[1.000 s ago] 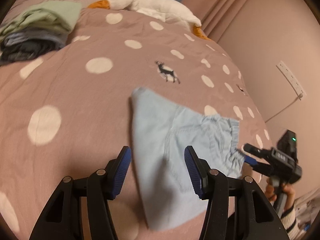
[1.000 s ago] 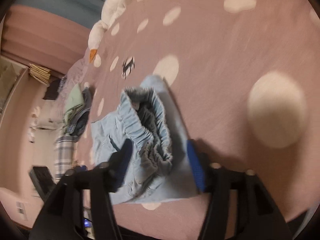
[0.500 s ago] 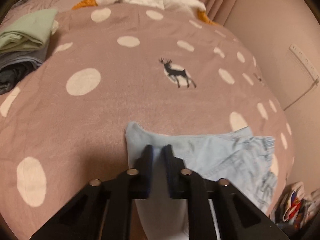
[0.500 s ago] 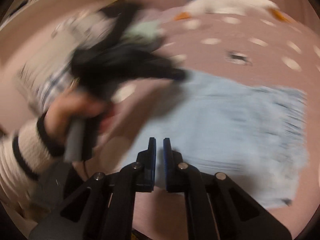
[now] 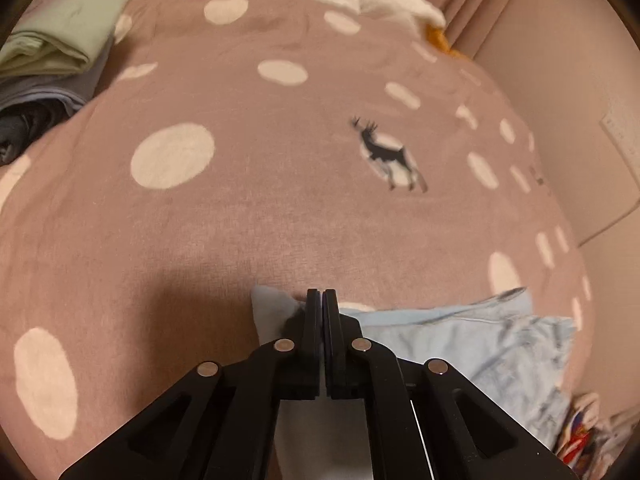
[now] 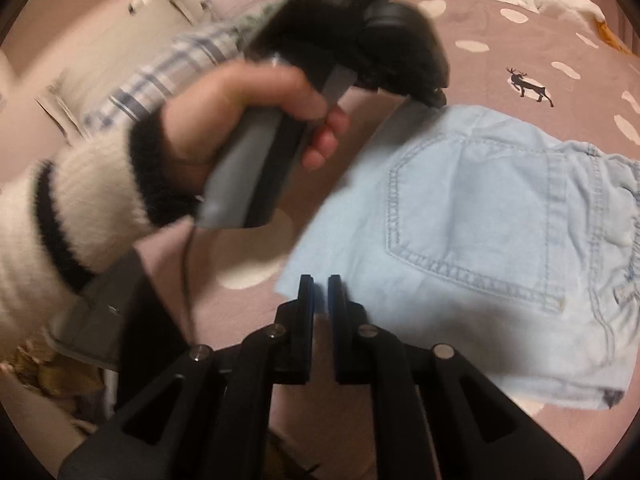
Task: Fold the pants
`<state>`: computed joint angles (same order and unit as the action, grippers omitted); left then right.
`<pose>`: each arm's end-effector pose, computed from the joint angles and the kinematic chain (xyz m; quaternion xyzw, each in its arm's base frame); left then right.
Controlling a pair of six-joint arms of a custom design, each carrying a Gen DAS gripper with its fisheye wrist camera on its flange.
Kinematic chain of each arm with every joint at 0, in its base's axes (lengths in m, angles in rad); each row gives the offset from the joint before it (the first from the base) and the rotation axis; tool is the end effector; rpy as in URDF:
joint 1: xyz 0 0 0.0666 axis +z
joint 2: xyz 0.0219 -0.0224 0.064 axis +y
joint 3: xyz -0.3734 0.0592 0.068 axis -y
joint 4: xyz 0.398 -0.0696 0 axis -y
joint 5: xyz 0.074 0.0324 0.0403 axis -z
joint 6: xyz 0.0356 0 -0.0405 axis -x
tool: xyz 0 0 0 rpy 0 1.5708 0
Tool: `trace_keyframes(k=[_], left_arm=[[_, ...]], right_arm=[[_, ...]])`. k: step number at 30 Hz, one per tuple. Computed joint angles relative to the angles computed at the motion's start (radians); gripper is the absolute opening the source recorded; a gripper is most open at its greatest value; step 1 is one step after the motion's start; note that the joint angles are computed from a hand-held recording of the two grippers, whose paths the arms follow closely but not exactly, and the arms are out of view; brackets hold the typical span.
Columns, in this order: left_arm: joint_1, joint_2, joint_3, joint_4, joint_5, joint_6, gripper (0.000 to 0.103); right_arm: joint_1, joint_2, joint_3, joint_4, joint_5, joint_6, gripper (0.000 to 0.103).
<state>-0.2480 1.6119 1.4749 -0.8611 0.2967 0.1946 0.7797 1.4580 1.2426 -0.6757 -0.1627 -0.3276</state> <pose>0.5381 -0.1474 0.3556 0.0671 0.9473 -0.1996 0.2414 0.3551 0.3586 0.3392 -0.2370 0.9097 0.2399 0.2423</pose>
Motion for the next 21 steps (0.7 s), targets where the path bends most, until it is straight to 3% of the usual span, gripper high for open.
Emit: trace_keyframes(k=[2,3,5,7,9,14,16,18,21], left_arm=[[-0.004,-0.058,-0.041,0.015,-0.014,-0.025,0.006],[-0.006,-0.072,-0.050,0.013,-0.014,-0.033,0.009],[-0.006,-0.118,-0.092,0.008,0.020,-0.039,0.029],[-0.013,-0.164,-0.141,0.016,0.034,-0.045,0.035],[-0.024,-0.207,-0.188,0.022,0.054,-0.058,0.035],[-0.061,-0.284,-0.285,0.022,0.043,-0.103,0.035],[-0.076,-0.265,-0.298,-0.011,0.012,-0.125,0.035],[-0.075,-0.272,-0.316,0.019,0.017,-0.113,0.035],[-0.064,-0.264,-0.291,-0.008,0.033,-0.093,0.035]], right_arm=[[-0.020,-0.061,-0.038,0.040,0.025,-0.036,0.014],[-0.030,-0.098,-0.062,0.052,0.054,-0.052,0.021],[-0.060,-0.131,-0.074,0.057,0.115,-0.068,0.032],[-0.103,-0.144,-0.068,0.027,0.214,-0.079,0.032],[-0.145,-0.140,-0.056,-0.008,0.293,-0.093,0.028],[-0.213,-0.115,-0.065,-0.030,0.367,-0.110,0.028],[-0.238,-0.090,-0.074,-0.065,0.318,-0.141,0.029],[-0.249,-0.097,-0.109,-0.016,0.299,-0.162,0.030],[-0.251,-0.106,-0.097,-0.049,0.303,-0.164,0.031]])
